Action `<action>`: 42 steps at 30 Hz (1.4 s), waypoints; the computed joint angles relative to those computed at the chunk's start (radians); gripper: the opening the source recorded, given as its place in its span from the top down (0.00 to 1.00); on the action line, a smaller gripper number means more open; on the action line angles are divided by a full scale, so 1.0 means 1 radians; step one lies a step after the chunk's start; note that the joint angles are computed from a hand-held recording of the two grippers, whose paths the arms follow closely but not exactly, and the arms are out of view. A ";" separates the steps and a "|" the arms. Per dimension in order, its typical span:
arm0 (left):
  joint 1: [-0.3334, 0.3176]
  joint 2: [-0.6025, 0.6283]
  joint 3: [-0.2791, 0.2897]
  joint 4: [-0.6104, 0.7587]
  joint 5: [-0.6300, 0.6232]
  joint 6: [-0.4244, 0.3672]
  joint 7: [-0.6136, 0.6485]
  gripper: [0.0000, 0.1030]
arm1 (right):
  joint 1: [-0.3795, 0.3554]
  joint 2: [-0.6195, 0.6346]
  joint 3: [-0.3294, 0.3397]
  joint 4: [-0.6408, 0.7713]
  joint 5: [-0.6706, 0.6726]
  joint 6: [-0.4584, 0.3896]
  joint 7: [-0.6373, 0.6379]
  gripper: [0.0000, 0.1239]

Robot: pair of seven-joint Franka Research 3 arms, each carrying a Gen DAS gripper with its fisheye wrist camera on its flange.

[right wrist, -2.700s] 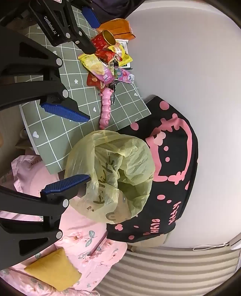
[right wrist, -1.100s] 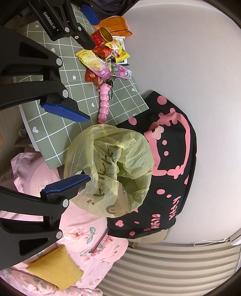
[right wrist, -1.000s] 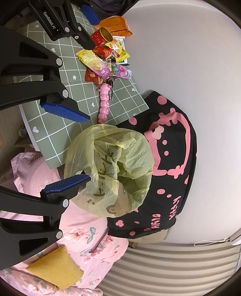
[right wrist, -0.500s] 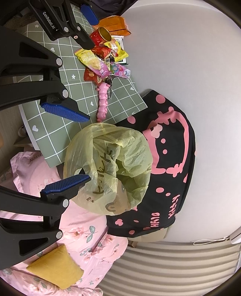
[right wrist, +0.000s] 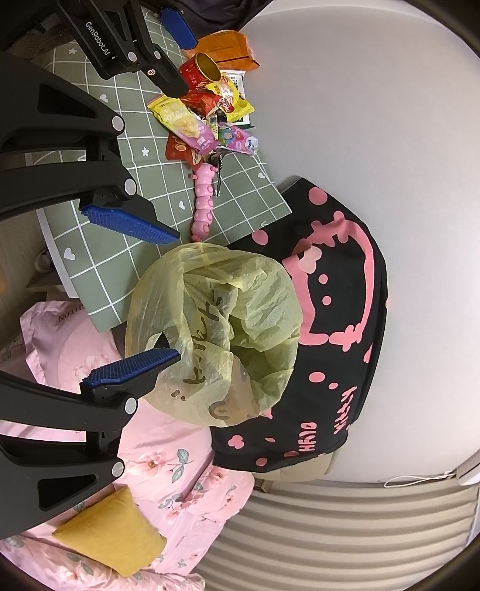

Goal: Collect trash

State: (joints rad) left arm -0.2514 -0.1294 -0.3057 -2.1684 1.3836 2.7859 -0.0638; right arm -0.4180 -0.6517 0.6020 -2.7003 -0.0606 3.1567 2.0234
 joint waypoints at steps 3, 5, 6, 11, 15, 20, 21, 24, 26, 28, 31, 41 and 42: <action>0.000 0.000 0.000 0.000 0.001 0.000 -0.002 0.18 | 0.001 0.002 -0.003 0.001 -0.001 0.000 -0.002 0.55; -0.002 0.001 -0.001 0.002 0.002 -0.003 -0.003 0.18 | 0.001 0.001 -0.001 -0.001 -0.001 0.002 0.000 0.55; -0.001 0.000 0.001 -0.001 0.003 0.000 -0.004 0.18 | 0.001 0.002 -0.003 0.000 -0.001 0.001 -0.002 0.55; -0.002 0.000 0.000 0.001 -0.003 -0.002 0.001 0.18 | -0.004 0.003 0.003 0.000 -0.001 0.004 0.000 0.55; -0.003 0.006 -0.001 0.011 -0.014 -0.006 0.011 0.18 | -0.006 0.007 0.005 0.001 0.000 0.008 -0.001 0.55; 0.017 0.009 0.013 0.015 0.051 0.007 -0.035 0.18 | -0.003 0.032 0.001 0.016 -0.001 0.000 -0.006 0.55; 0.022 0.014 0.017 0.018 0.073 0.011 -0.048 0.18 | 0.002 0.040 -0.005 0.019 -0.002 -0.001 -0.009 0.55; 0.039 0.034 0.045 0.024 0.036 0.031 0.000 0.18 | -0.004 0.088 0.001 0.049 -0.014 -0.007 -0.011 0.55; 0.060 0.039 0.067 0.024 0.003 0.050 0.013 0.18 | -0.009 0.133 0.008 0.078 -0.029 -0.013 -0.013 0.55; 0.084 0.036 0.082 0.027 0.008 0.054 -0.002 0.18 | -0.016 0.174 0.019 0.105 -0.047 -0.016 -0.008 0.55; 0.126 0.032 0.106 0.043 0.040 0.054 -0.027 0.18 | -0.037 0.236 0.048 0.155 -0.089 -0.025 0.012 0.55; 0.243 0.149 0.195 0.177 -0.190 -0.005 0.255 0.09 | -0.217 0.460 0.259 0.367 -0.358 -0.095 0.188 0.55; 0.251 0.159 0.205 0.182 -0.213 -0.012 0.274 0.09 | -0.241 0.483 0.289 0.390 -0.406 -0.115 0.218 0.55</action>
State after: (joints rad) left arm -0.0007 0.0294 -0.1005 -1.9867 1.1706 2.7742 0.2099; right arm -0.6594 -0.1688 0.8905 -2.3101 -0.4661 3.0415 2.2416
